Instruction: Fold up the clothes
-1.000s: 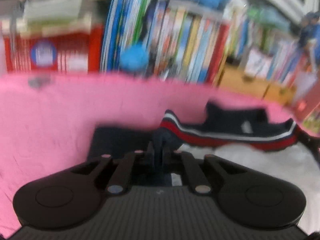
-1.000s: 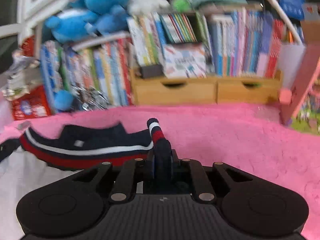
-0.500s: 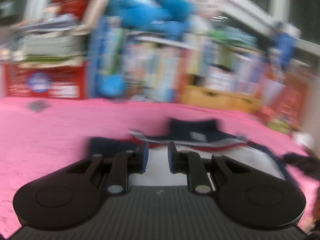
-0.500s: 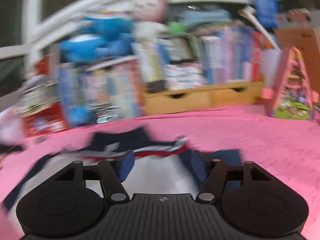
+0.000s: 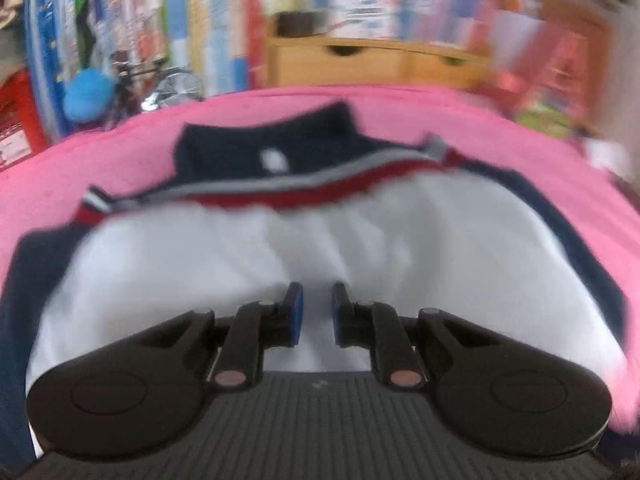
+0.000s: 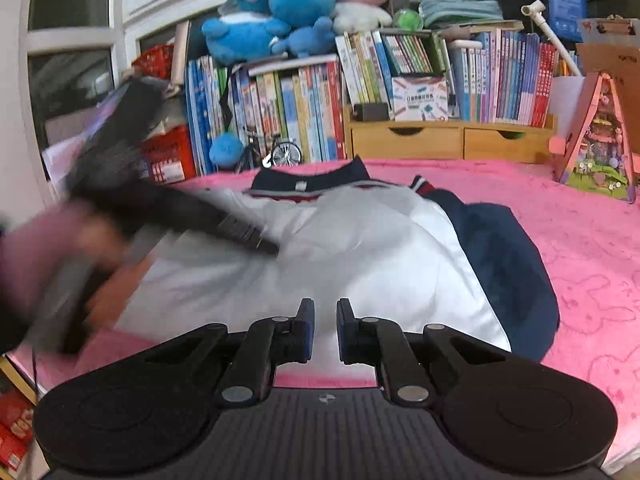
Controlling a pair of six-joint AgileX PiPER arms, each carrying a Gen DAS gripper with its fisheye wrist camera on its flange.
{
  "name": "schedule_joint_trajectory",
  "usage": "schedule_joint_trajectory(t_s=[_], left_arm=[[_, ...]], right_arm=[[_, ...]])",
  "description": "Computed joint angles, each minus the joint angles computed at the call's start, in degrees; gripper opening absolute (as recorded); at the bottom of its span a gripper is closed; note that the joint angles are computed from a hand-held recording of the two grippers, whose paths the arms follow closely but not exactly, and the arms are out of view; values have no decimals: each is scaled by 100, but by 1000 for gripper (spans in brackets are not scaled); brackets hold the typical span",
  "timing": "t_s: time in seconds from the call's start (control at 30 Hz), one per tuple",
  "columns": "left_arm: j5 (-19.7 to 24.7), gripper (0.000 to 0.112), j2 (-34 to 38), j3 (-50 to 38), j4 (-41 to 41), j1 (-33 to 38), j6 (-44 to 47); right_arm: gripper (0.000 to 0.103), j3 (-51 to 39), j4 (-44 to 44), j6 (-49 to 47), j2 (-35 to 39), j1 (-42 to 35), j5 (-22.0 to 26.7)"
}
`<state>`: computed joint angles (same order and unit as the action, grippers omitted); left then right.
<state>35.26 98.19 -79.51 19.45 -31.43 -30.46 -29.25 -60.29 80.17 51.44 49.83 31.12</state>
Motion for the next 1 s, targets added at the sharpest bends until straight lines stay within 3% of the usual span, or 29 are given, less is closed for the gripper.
schedule_joint_trajectory(t_s=[0.07,0.2,0.23,0.3,0.37,0.43,0.5,0.63,0.77,0.87,1.0], left_arm=[[355,16,661,-864,64,145,90],[786,17,983,-1436,387,15,-260],[792,17,848,-1315,419,-20,-351],[358,19,385,-753,195,76,-234],[42,20,-210,-96,-223,165,121],[-47,20,-682,330,-676,243,666],[34,21,-1189,747,-1209,302,1318],[711,28,-1660,1066,-2193,377,2633],[1180,29,-1583,1113,-1966,96,2483],[1066,28,-1336,1184,-1308,-246,1716],[959,25,-984,878,-1083,-122,1249]], right_arm=[[14,41,138,16,-59,112,106],[17,3,317,7,-216,436,417],[17,-3,251,75,-274,576,503],[22,5,80,265,-380,811,567],[29,-41,-13,374,-322,851,487],[29,-143,-302,730,-43,906,396],[30,-258,-710,1287,317,926,283],[30,-494,-1458,2482,1147,951,148],[33,-696,-1546,3010,2038,1382,610],[33,-706,-1801,3350,2297,1853,1248],[32,-560,-1887,3472,2135,1676,964]])
